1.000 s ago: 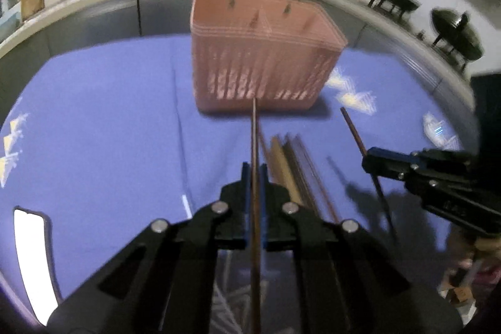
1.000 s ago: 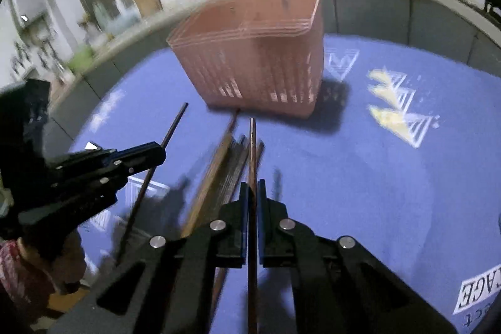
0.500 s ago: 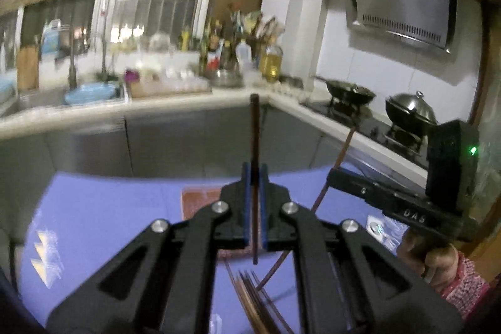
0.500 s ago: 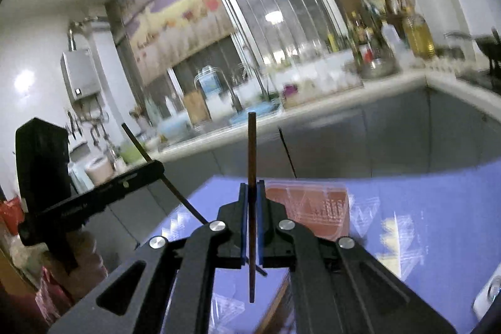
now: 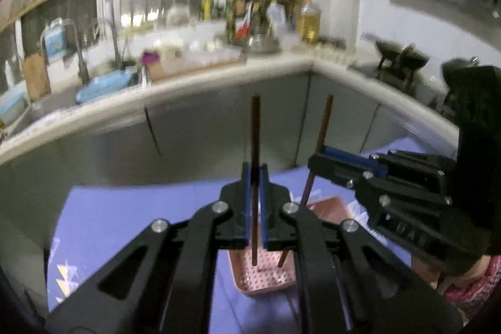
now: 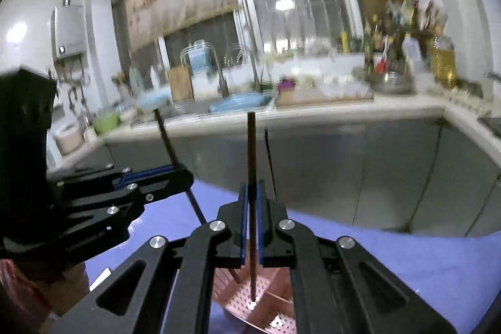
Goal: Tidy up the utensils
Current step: 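Lift both held chopsticks over the pink basket and open both tools, then return to the pile and grasp one chopstick with each tool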
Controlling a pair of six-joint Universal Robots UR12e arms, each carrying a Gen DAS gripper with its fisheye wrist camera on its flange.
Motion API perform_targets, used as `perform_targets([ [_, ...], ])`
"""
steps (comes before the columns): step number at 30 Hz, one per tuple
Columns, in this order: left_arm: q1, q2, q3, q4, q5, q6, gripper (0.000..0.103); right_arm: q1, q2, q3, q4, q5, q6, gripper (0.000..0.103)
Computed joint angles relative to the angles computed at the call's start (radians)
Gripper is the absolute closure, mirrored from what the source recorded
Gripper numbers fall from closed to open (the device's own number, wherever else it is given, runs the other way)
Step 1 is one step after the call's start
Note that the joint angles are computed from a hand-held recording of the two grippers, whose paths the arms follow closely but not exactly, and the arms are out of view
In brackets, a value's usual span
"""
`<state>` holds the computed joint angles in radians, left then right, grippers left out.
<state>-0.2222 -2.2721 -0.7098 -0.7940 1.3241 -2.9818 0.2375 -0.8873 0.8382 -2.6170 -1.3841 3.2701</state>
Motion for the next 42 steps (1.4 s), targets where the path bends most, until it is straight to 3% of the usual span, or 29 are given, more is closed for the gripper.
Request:
perform_targets([
  [3, -0.009, -0.031, 0.033, -0.060, 0.033, 0.011, 0.092, -0.010, 0.014, -0.013, 0.069, 0.051, 0.047, 0.095],
  [4, -0.013, -0.036, 0.034, -0.061, 0.052, 0.008, 0.077, -0.010, 0.016, -0.014, 0.078, 0.045, 0.049, 0.094],
  [5, -0.016, -0.038, 0.032, -0.053, 0.065, 0.001, 0.069, -0.010, 0.015, -0.013, 0.080, 0.037, 0.046, 0.094],
  [8, -0.018, -0.032, 0.018, -0.031, 0.086, -0.022, 0.066, -0.015, -0.005, 0.014, 0.055, 0.031, 0.068, 0.086],
  [11, -0.009, 0.005, -0.043, 0.031, 0.113, -0.096, 0.060, -0.021, -0.056, 0.091, -0.026, 0.038, 0.092, 0.053],
  [12, -0.002, 0.036, -0.097, 0.081, 0.115, -0.139, 0.060, -0.021, -0.087, 0.139, -0.083, 0.027, 0.097, 0.037],
  [13, 0.004, 0.064, -0.146, 0.122, 0.105, -0.166, 0.060, -0.022, -0.115, 0.187, -0.140, 0.023, 0.100, 0.029],
  [15, 0.020, 0.127, -0.260, 0.203, 0.080, -0.208, 0.060, -0.025, -0.164, 0.267, -0.214, 0.029, 0.105, 0.026],
  [17, 0.031, 0.194, -0.385, 0.244, 0.068, -0.228, 0.060, -0.030, -0.223, 0.370, -0.263, 0.051, 0.126, 0.026],
  [18, 0.037, 0.227, -0.447, 0.226, 0.043, -0.215, 0.060, -0.030, -0.251, 0.425, -0.282, 0.059, 0.138, 0.029],
  [21, 0.038, 0.278, -0.548, 0.140, -0.010, -0.135, 0.073, -0.013, -0.311, 0.559, -0.220, 0.048, 0.144, 0.069],
  [23, 0.038, 0.305, -0.602, 0.047, -0.072, -0.057, 0.084, 0.007, -0.331, 0.628, -0.172, 0.034, 0.164, 0.079],
  [28, 0.026, 0.340, -0.687, -0.066, -0.123, 0.040, 0.086, 0.076, -0.331, 0.681, -0.077, -0.061, 0.187, 0.082],
  [30, 0.016, 0.345, -0.713, -0.051, -0.100, 0.058, 0.086, 0.089, -0.328, 0.685, -0.040, -0.065, 0.207, 0.082],
  [32, 0.009, 0.338, -0.714, -0.049, -0.075, 0.059, 0.086, 0.110, -0.323, 0.678, 0.011, -0.115, 0.207, 0.082],
  [36, 0.011, 0.336, -0.722, -0.071, -0.117, 0.050, 0.085, 0.122, -0.322, 0.679, 0.041, -0.154, 0.202, 0.082],
  [40, 0.010, 0.328, -0.717, -0.054, -0.125, 0.028, 0.085, 0.162, -0.306, 0.650, 0.077, -0.345, 0.133, 0.082],
  [42, 0.009, 0.327, -0.720, -0.032, -0.110, 0.019, 0.085, 0.163, -0.307, 0.651, 0.083, -0.377, 0.149, 0.082],
])
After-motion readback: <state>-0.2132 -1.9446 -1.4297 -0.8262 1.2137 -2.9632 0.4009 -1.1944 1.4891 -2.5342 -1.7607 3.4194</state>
